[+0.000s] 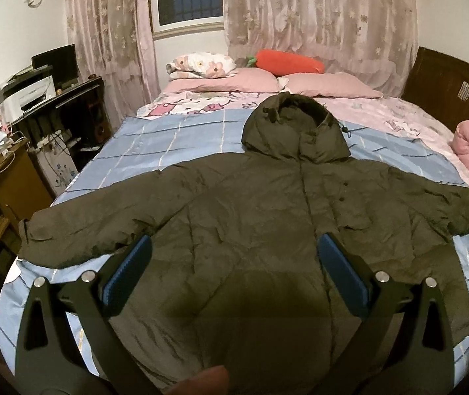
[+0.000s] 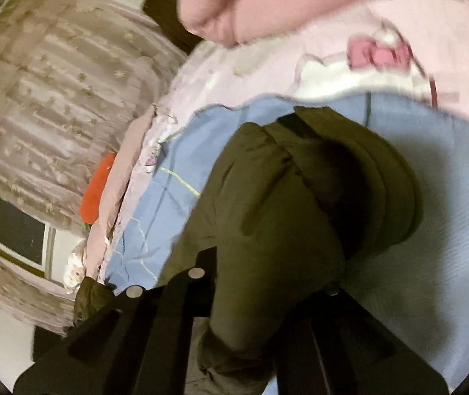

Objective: Fold large clothes
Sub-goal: 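Fold the held sleeve with the right gripper across the jacket body, then release the sleeve and lift the right gripper away from the jacket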

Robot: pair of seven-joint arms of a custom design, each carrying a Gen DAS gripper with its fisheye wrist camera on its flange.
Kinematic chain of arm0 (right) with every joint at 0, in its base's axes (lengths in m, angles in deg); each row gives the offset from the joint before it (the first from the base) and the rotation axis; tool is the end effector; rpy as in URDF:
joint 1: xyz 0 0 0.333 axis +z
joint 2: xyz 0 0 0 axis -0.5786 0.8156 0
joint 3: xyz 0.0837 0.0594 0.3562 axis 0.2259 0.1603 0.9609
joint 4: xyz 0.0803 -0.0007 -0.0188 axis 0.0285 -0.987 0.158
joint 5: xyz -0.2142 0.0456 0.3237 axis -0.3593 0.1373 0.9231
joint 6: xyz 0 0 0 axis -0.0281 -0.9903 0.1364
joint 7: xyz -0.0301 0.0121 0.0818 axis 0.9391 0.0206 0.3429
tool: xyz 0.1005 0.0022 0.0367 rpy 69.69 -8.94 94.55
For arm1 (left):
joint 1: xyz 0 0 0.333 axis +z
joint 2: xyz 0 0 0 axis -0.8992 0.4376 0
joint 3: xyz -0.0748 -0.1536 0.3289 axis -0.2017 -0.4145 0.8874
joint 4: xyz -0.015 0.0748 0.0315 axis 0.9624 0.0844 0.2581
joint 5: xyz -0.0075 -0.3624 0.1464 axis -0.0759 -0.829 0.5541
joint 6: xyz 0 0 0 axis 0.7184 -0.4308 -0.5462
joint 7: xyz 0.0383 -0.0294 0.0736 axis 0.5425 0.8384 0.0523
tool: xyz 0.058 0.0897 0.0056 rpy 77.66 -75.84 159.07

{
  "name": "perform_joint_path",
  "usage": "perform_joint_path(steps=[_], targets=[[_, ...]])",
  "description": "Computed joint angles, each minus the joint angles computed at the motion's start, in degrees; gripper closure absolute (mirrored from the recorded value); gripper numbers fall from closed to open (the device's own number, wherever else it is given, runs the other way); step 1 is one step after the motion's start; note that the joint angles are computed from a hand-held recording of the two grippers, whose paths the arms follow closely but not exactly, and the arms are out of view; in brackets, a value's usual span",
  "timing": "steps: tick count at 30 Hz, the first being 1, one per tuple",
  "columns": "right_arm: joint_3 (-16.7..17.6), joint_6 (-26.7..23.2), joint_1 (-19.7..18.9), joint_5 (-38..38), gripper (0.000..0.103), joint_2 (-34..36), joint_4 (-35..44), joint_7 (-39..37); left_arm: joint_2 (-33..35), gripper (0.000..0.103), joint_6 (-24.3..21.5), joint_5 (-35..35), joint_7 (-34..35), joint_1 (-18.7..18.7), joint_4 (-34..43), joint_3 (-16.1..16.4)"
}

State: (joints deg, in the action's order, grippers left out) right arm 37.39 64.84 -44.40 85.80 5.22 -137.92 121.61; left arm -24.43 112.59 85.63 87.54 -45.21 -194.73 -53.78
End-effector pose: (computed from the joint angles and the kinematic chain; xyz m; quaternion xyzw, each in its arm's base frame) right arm 0.6759 -0.1114 0.4219 -0.4047 0.7839 -0.0114 0.4708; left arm 0.2949 -0.0409 0.5313 -0.7697 0.4575 -0.2050 0.3952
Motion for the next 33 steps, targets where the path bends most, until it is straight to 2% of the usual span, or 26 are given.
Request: perform_joint_path(steps=[6, 13, 19, 23, 29, 33], targets=[[-0.3, 2.6, 2.2, -4.3, 0.099, -4.4, -0.1, -0.2, -2.9, 0.002, -1.6, -0.7, 1.1, -1.2, 0.2, 1.9], [0.1, 8.3, 6.8, -15.6, 0.099, -10.3, -0.2, 4.2, -7.5, 0.002, -5.2, -2.1, 4.0, -2.3, 0.6, 4.1], [1.4, 15.7, 14.0, -30.8, 0.099, -16.6, -2.2, 10.4, -11.4, 0.002, -7.6, -4.4, 6.8, -3.3, 0.2, 7.7], [2.8, 18.0, 19.0, -38.1, 0.099, -19.9, -3.7, 13.4, -14.5, 0.002, -9.6, -5.7, 8.9, -2.8, -0.1, 9.5], [4.6, 21.6, 26.5, -57.6, 0.099, -22.0, -7.1, 27.3, -18.2, 0.002, -12.2, -7.3, 11.0, -0.7, 0.1, 11.9], [5.2, 22.4, 29.5, -81.9, 0.099, -20.6, -8.8, 46.3, -19.9, 0.002, -13.8, -7.8, 12.6, 0.8, 0.3, 13.6]])
